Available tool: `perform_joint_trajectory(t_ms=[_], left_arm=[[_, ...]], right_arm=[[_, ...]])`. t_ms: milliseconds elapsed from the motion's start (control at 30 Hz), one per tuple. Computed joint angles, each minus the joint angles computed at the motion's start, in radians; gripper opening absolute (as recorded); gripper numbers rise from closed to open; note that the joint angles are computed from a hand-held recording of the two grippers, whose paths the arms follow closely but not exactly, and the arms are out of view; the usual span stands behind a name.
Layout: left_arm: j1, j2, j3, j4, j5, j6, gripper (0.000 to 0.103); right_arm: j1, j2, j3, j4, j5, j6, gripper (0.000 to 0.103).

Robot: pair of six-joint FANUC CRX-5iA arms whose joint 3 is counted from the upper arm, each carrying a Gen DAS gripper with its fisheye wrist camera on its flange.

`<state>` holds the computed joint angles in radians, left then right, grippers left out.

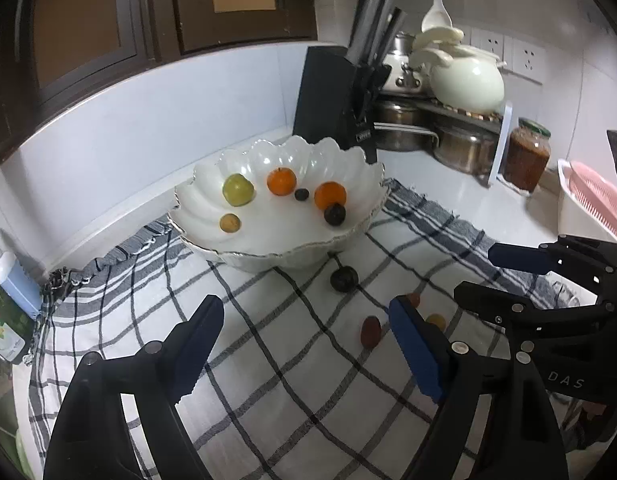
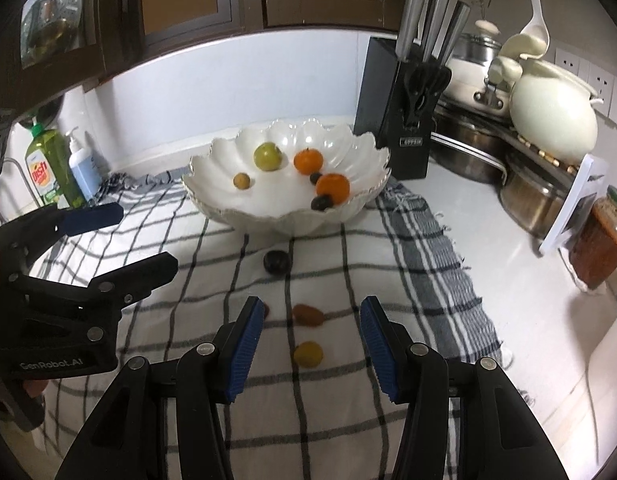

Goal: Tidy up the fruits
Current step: 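Withdraw both tools from the bowl toward the fruits on the cloth, then grasp the reddish-brown date with left tool while right tool grasps small yellow fruit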

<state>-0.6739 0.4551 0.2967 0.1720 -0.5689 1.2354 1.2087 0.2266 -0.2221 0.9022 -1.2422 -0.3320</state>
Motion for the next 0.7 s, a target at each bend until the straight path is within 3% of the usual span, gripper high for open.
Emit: perform_joint_trajectory(t_ms=[700], left_arm=[[-0.01, 0.076, -0.01, 0.097, -0.02, -0.147, 0.065]], right_arm=[[-0.019, 0.015, -0.042, -0.049, 0.102, -0.011, 0.046]])
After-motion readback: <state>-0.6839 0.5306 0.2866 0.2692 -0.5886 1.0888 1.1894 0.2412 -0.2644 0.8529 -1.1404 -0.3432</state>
